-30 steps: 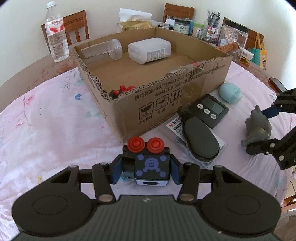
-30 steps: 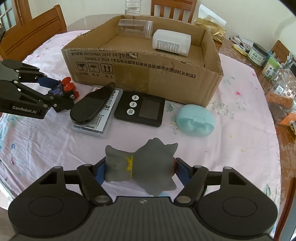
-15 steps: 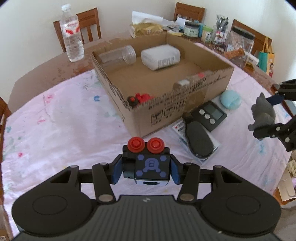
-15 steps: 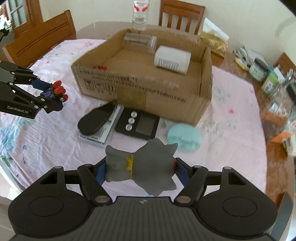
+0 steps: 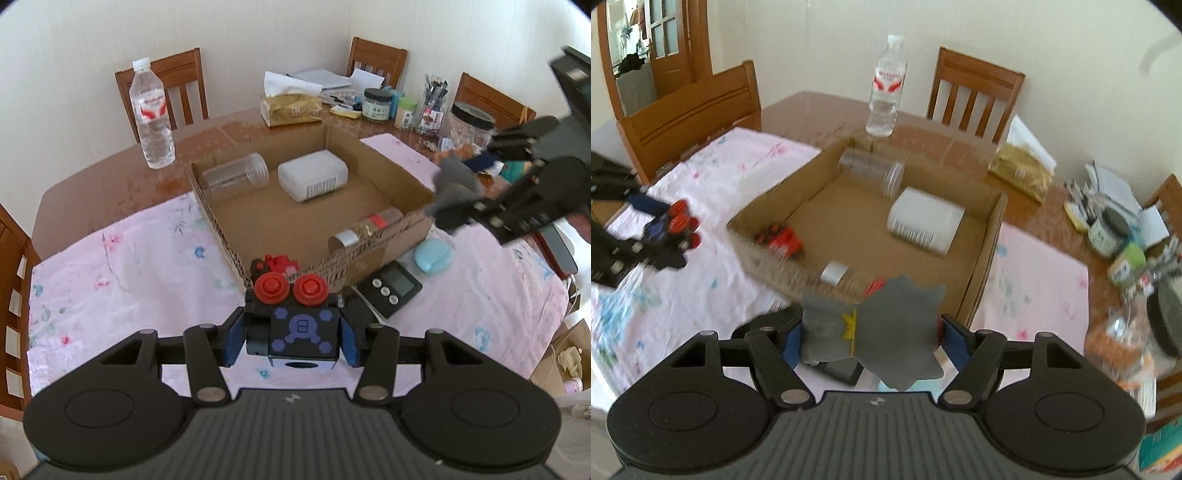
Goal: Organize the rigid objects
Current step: 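Carry both toys over the cardboard box and release the elephant from the right gripper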
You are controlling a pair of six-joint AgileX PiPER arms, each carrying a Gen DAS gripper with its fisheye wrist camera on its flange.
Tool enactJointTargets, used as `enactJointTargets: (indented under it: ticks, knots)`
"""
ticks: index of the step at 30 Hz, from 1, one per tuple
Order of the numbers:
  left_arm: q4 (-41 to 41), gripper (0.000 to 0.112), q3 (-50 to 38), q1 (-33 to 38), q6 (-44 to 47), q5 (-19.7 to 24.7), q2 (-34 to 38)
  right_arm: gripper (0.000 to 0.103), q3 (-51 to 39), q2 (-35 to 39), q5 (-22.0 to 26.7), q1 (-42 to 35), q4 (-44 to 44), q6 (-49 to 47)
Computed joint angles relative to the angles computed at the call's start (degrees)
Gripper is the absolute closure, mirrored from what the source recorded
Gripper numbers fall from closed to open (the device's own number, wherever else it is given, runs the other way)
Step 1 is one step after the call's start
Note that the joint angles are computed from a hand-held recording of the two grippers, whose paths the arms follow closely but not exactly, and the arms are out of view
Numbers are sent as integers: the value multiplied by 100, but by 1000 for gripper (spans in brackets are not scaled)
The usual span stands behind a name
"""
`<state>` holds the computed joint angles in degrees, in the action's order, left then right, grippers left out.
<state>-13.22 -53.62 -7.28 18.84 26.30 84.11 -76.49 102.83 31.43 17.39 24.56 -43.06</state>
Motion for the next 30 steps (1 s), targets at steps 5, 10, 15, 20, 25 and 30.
enactJointTargets:
  ticks: [5,10,15,20,25,30]
  knots:
    - [529,62,-161,-107,-602,-18,24,26,-1109,750,325,-61,-59,54]
    - [1008,62,-368,-141,-1177,29,160,26,-2165,1483,558,-65,-348,400]
    - [1209,62,-681,-149,-1428,87,411,4,-2564,1834,396,-19,-669,736]
    - [1172,62,-1100,-151,-1289,109,762,0,-2178,1573,254,-130,-262,540]
    - [1045,62,-1637,-143,-1106,136,1222,0,-1523,1127,-4,-136,-133,621]
    - [779,62,-2317,-105,-832,246,1807,0,-932,742,-337,-72,-387,1245]
